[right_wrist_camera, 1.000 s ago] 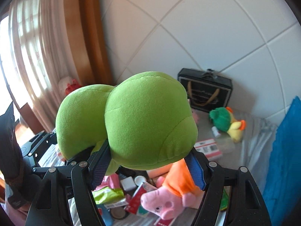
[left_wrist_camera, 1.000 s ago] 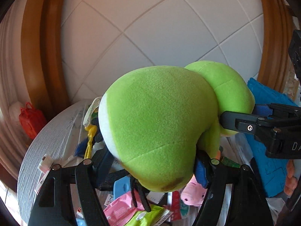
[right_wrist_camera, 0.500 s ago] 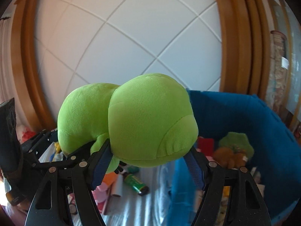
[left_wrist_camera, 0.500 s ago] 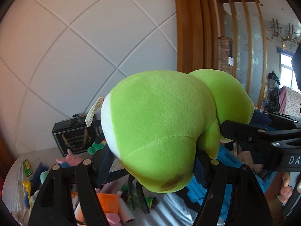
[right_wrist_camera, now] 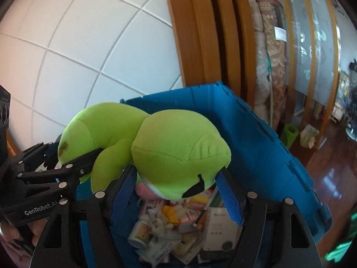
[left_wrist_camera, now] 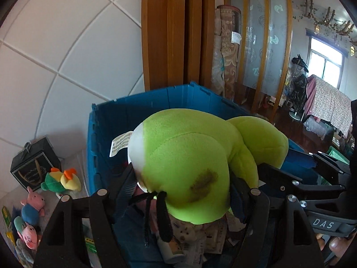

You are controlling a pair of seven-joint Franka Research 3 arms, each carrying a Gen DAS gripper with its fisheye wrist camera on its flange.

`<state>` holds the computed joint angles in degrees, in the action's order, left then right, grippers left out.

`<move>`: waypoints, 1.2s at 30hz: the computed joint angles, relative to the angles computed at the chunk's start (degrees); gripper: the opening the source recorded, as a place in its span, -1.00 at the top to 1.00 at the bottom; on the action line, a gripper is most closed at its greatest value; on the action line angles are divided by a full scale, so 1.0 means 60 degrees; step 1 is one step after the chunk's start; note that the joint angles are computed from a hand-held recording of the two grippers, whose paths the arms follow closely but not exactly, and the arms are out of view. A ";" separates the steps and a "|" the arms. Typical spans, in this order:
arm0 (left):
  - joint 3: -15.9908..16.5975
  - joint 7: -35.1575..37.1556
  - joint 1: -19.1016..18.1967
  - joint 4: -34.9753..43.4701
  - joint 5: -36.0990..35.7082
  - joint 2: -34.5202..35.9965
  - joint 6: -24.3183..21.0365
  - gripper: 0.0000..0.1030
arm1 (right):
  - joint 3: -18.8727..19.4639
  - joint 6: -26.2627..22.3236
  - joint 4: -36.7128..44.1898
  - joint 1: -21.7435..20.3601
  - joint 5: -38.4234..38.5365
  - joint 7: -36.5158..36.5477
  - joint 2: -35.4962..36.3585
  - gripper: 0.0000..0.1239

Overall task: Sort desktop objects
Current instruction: 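Carry the green frog into the blue crate and open both grippers, then lift both grippers out of the crate and move back over the pile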

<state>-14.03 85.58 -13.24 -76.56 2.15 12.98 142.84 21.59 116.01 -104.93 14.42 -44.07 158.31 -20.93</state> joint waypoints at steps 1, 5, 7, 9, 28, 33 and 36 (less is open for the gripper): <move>-0.0015 -0.0118 -0.0132 0.0499 0.0129 0.0337 -0.0582 -0.41 | -0.0198 0.0118 -0.0322 0.0005 0.0155 0.0003 -0.0250 -0.19; 0.0087 -0.0430 -0.0547 0.0679 0.0895 0.0626 -0.1175 -0.41 | -0.0437 0.0346 -0.1005 -0.0213 0.0690 -0.0186 -0.0856 -0.29; 0.0080 -0.0412 -0.0587 0.0675 0.1037 0.0596 -0.1283 -0.41 | -0.0359 0.0280 -0.1081 -0.0382 0.0840 -0.0319 -0.0928 -0.47; 0.0064 -0.0477 -0.0544 0.0311 0.0992 0.0352 -0.1148 -0.41 | -0.0322 0.0261 -0.1108 -0.0513 0.0931 -0.0522 -0.0936 -0.58; 0.0892 -0.2660 0.1068 -0.6480 0.1156 -0.4711 0.3283 -0.51 | 0.0700 0.2532 -0.1115 -0.0835 0.0236 -0.0175 -0.0618 -0.66; 0.1668 -0.2853 0.1405 -0.7970 0.1186 -0.5980 0.3431 -0.51 | 0.1413 0.2577 0.0270 -0.0541 -0.1065 0.0299 0.0854 -0.66; 0.2464 -0.2356 0.1341 -0.8928 0.0686 -0.6813 0.3405 -0.51 | 0.1935 0.2293 0.1378 -0.0135 -0.2104 0.0670 0.2082 -0.66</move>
